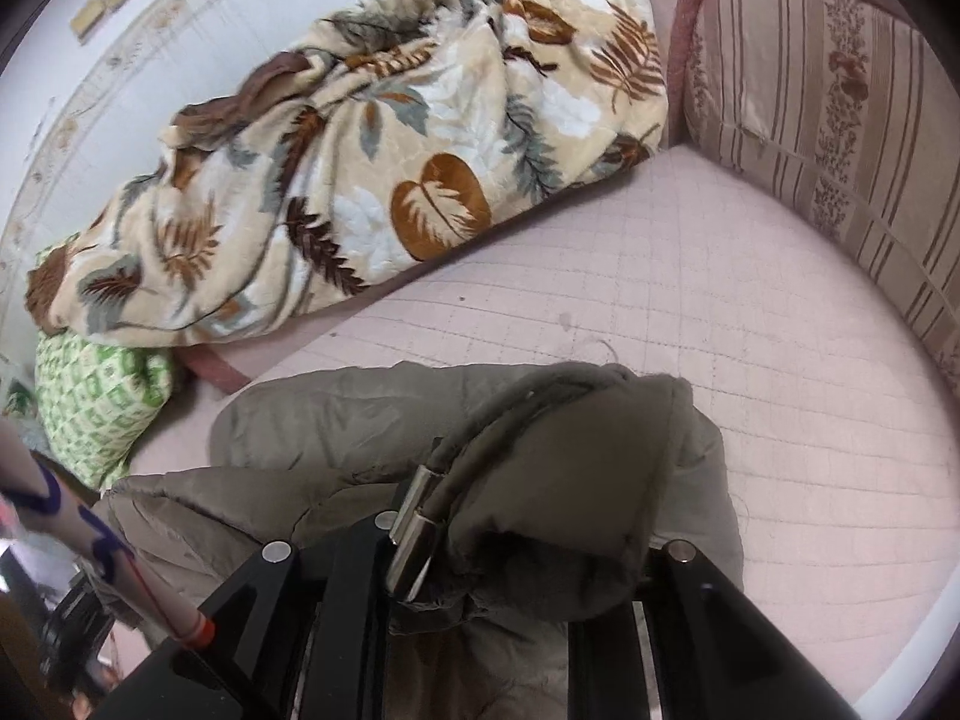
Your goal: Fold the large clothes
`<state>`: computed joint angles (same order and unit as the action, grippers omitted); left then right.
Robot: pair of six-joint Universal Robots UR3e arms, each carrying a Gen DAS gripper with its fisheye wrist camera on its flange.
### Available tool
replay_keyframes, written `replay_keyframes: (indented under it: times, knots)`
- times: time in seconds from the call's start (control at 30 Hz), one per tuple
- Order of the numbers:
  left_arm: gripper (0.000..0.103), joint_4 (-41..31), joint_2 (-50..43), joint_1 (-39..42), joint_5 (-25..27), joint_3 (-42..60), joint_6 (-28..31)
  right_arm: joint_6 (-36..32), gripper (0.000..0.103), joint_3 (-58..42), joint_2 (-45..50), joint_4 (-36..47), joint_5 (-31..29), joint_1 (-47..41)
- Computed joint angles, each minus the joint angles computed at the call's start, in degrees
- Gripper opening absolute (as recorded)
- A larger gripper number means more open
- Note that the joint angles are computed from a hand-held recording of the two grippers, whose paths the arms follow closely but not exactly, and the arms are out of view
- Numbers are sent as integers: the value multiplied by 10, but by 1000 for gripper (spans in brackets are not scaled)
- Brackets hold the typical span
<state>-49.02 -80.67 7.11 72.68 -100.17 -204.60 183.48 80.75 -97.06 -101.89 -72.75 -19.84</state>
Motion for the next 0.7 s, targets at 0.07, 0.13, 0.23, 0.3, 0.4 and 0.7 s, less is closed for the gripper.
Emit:
replay_keyframes:
  times: [0.07, 0.13, 0.23, 0.3, 0.4, 0.7]
  knots:
    - [46, 10, 21, 30, -52, -26, 5, 13, 20, 18, 13, -24, 5, -5]
    - [61, 24, 48, 74, -130, -63, 4, 27, 24, 48, 16, -51, 29, -21]
    - [72, 53, 99, 146, -232, -116, -20, 36, 40, 77, 13, -74, 67, -40]
    - [74, 30, 129, 181, -276, -119, -20, 34, 64, 90, 4, -86, 98, -53]
    - [74, -50, 168, 186, -250, -82, 3, 35, 87, 95, -24, -121, 89, -52]
    - [74, -212, 390, 94, -41, -132, 38, -42, 85, 94, -145, -76, 86, -29]
